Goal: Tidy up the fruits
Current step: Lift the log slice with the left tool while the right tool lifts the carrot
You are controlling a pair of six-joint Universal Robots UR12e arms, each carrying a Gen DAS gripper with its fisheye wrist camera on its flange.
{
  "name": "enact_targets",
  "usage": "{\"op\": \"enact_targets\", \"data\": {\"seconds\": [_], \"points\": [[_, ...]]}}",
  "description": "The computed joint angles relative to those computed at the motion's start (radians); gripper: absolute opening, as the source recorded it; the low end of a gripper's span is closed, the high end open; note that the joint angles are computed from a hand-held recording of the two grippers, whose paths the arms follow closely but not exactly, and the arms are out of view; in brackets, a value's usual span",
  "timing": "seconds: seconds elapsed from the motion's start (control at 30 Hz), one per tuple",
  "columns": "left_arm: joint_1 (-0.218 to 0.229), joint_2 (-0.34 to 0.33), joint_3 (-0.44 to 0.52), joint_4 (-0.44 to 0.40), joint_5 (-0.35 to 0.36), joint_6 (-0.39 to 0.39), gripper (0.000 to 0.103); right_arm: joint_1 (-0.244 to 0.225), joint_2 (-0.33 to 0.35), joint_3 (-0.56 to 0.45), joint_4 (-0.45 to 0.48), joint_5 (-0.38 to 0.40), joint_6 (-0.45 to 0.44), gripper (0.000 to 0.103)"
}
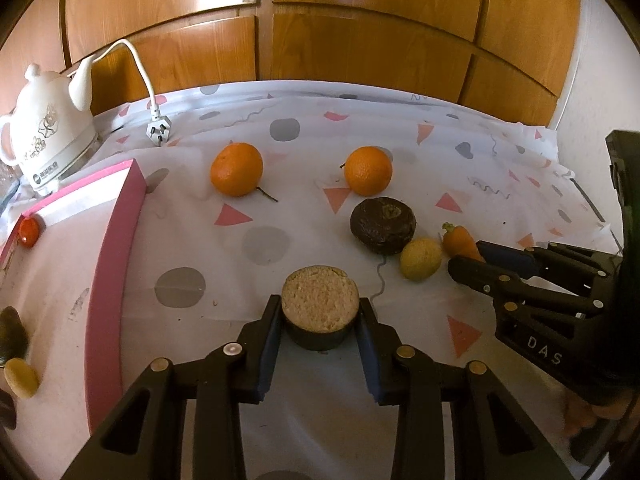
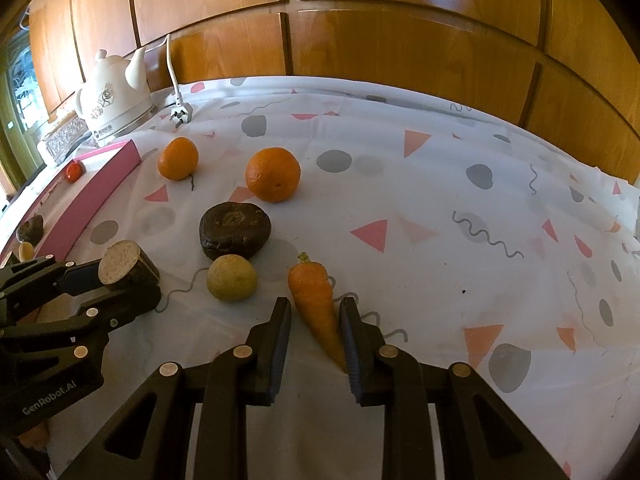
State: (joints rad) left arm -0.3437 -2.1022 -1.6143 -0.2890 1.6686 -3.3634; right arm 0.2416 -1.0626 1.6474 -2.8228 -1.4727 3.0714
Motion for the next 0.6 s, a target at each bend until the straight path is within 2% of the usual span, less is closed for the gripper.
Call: {"op": "enact_targets", "data": {"seconds": [0.6], "points": [[0.003,0.003,0.001,-0.010,-0.012,0.001,0.036,0.001,0.000,0.000,-0.002,-0.004,0.001,0.025]]}}
